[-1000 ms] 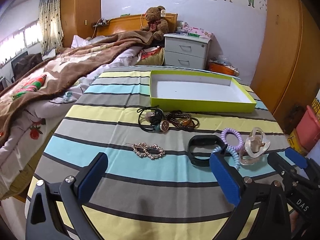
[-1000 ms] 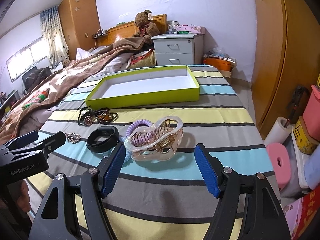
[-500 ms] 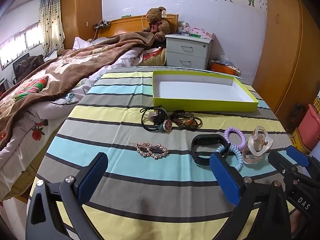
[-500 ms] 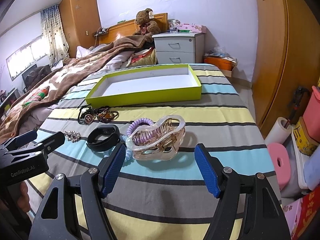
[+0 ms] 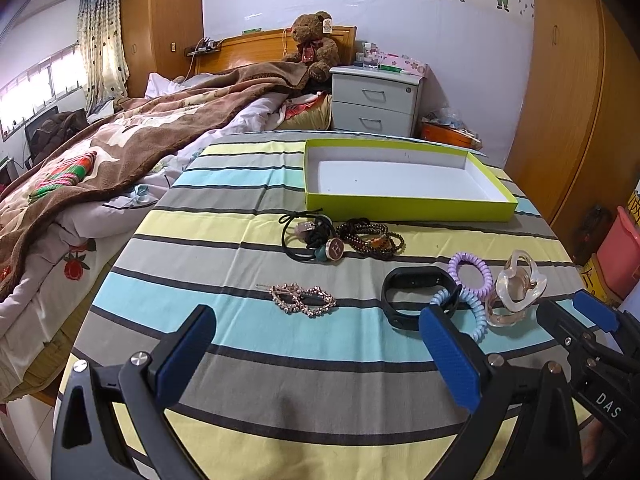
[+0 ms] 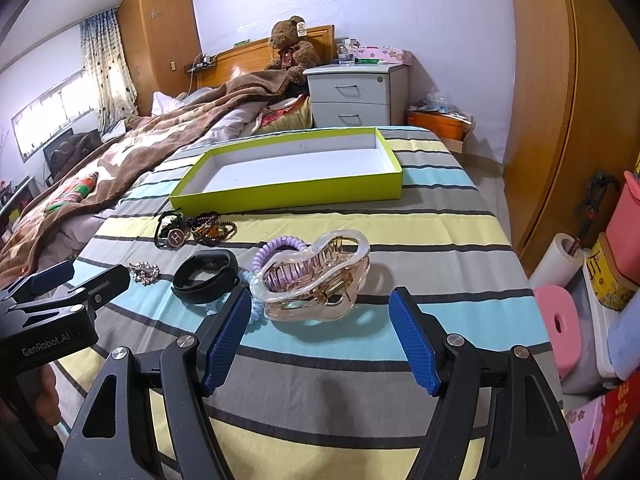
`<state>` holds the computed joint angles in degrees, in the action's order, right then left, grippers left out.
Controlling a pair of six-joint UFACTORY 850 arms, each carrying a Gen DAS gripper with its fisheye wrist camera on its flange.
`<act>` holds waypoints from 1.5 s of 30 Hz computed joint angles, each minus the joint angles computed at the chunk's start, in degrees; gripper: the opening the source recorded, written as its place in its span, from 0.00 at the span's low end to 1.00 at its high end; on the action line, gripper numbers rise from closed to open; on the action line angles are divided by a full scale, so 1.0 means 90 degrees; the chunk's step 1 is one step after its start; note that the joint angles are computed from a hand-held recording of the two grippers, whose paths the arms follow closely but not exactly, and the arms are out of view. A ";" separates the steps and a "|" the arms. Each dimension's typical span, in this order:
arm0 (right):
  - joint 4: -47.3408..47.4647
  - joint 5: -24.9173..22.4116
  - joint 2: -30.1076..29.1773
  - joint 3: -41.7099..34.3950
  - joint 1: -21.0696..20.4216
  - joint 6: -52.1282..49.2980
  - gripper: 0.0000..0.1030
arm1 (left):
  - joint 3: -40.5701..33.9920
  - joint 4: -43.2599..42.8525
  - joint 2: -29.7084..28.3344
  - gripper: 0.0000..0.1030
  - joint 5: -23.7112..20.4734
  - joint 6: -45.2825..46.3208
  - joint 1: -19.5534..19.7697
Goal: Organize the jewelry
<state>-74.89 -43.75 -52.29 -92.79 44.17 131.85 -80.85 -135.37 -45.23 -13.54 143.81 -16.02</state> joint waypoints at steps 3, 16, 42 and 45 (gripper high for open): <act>0.0013 0.0006 0.0001 0.0002 -0.0009 0.0010 0.69 | -0.0009 0.0004 -0.0012 1.00 -0.0009 -0.0003 0.0002; 0.0029 0.0031 -0.0010 -0.0014 -0.0043 0.0030 0.69 | -0.0064 0.0035 -0.0038 1.00 0.0022 -0.0051 0.0009; 0.1401 0.0645 -0.0185 -0.0505 -0.0534 -0.0827 0.47 | -0.1032 0.4764 -0.0580 1.00 -0.0281 -0.4621 0.0297; 0.1701 0.0589 -0.0269 -0.0642 -0.0552 -0.1169 0.41 | -0.1149 0.5420 -0.0643 1.00 -0.0403 -0.5300 0.0332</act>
<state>-59.57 -38.45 -54.71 -98.57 39.21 121.33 -91.19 -86.58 -51.01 -17.16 96.10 -13.03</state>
